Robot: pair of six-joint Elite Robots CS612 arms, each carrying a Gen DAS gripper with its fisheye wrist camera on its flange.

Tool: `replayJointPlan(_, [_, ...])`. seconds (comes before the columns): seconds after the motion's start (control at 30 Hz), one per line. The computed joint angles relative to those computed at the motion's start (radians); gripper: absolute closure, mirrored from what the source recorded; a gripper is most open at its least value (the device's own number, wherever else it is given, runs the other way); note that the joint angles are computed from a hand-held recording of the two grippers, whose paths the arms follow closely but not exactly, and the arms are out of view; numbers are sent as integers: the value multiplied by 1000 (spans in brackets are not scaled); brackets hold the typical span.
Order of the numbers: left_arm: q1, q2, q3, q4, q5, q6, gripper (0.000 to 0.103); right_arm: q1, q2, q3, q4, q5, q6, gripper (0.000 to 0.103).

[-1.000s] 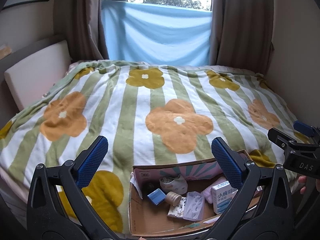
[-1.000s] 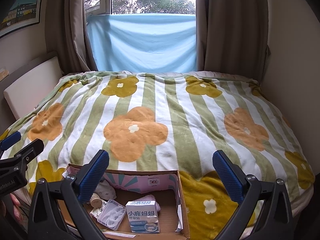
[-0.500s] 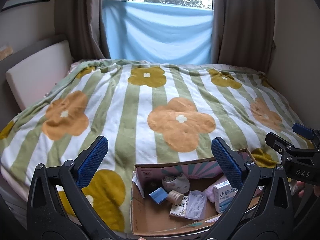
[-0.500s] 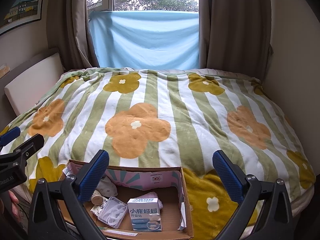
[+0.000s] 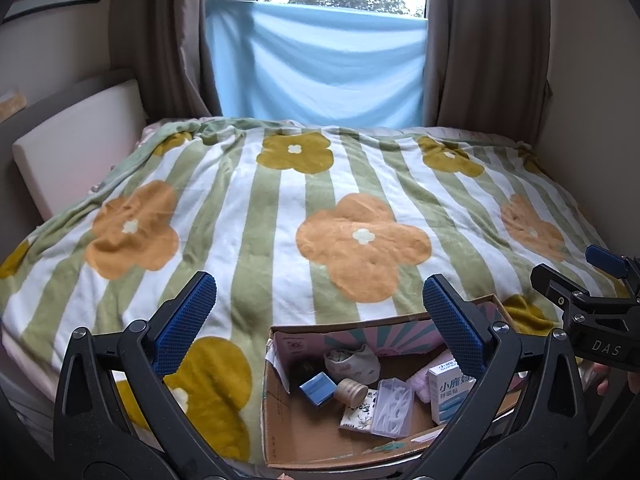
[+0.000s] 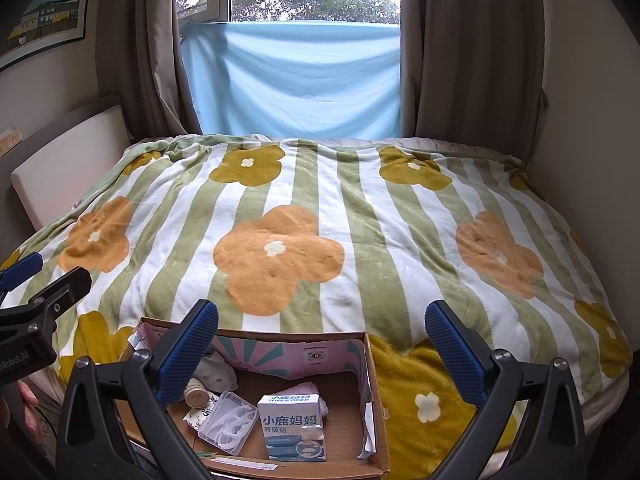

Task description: Organize objects

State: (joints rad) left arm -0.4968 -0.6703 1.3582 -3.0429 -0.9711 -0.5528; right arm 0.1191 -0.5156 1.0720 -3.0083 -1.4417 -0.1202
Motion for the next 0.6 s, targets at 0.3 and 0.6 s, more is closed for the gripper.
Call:
replayJointPlan(0.3, [-5, -3, 11, -2, 15, -6, 0, 0, -1, 2, -3, 1, 2, 1])
replayJointPlan(0.6, [-18, -8, 13, 29, 100, -53, 0, 0, -1, 0, 0, 1, 1, 1])
